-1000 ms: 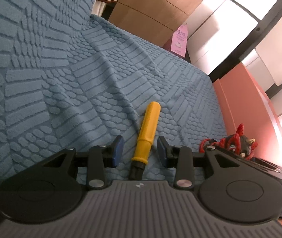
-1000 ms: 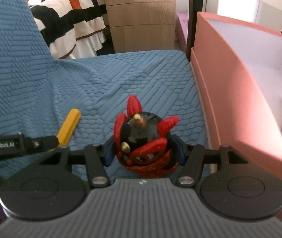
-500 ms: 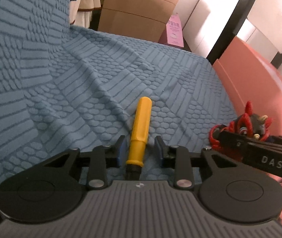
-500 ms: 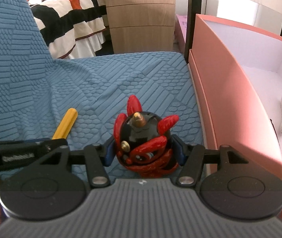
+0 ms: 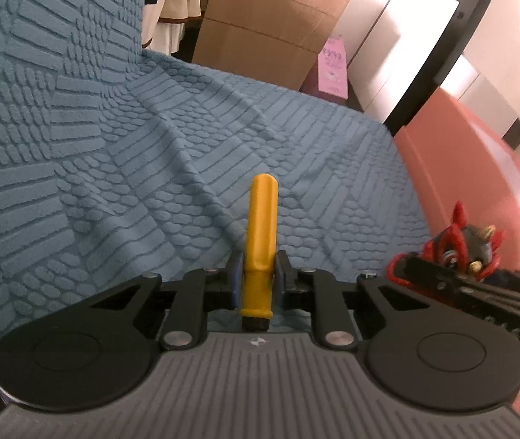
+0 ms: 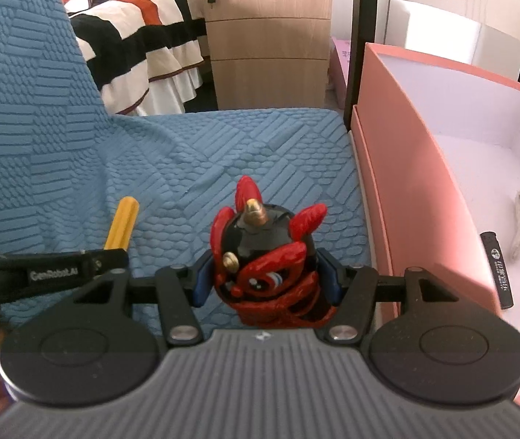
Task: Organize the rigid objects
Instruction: 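Lift the screwdriver with the left tool while the right tool lifts the devil figurine, then carry the screwdriver in the left tool while the right tool carries the figurine over the pink box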
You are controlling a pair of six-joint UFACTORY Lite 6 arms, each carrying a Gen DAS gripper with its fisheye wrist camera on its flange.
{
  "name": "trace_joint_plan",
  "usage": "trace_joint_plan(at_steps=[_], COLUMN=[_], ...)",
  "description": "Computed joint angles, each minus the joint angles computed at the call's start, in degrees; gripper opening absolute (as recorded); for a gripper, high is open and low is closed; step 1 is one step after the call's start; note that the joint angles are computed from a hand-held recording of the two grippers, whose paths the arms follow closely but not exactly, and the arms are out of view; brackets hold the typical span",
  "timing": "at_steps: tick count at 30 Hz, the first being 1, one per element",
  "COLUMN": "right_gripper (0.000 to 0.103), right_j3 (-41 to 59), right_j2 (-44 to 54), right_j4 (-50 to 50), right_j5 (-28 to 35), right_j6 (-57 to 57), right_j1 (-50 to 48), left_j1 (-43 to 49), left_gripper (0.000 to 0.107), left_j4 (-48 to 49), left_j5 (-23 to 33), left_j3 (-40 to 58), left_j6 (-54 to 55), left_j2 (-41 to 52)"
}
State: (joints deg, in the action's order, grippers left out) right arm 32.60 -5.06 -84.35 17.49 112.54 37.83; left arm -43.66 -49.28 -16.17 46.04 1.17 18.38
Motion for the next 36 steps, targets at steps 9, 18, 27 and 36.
trace_joint_plan(at_steps=[9, 18, 27, 36], right_gripper=[0.060, 0.060, 0.060, 0.060], right_j3=[-1.9, -2.8, -1.8, 3.6], right_j2=[-7.7, -15.7, -22.6, -26.6], right_j4=[14.4, 28.0, 41.2, 59.2], right_j5=[0.6, 1.5, 3.3, 4.5], right_j6=[-15.5, -31.8, -48.4, -70.9], right_j1=[1.1, 0.8, -3.0, -9.9], left_j1=[-2.8, -5.4, -8.4, -9.7], left_gripper=[0.021, 0.021, 0.021, 0.021], left_j4=[-6.2, -18.6, -41.4, -58.3], left_j5=[1.1, 0.8, -0.7, -3.2], left_j3=[-2.1, -4.1, -0.2, 8.7], left_j6=[3.1, 13.2, 36.5, 55.1], left_j2=[-7.8, -13.8, -17.8, -17.7])
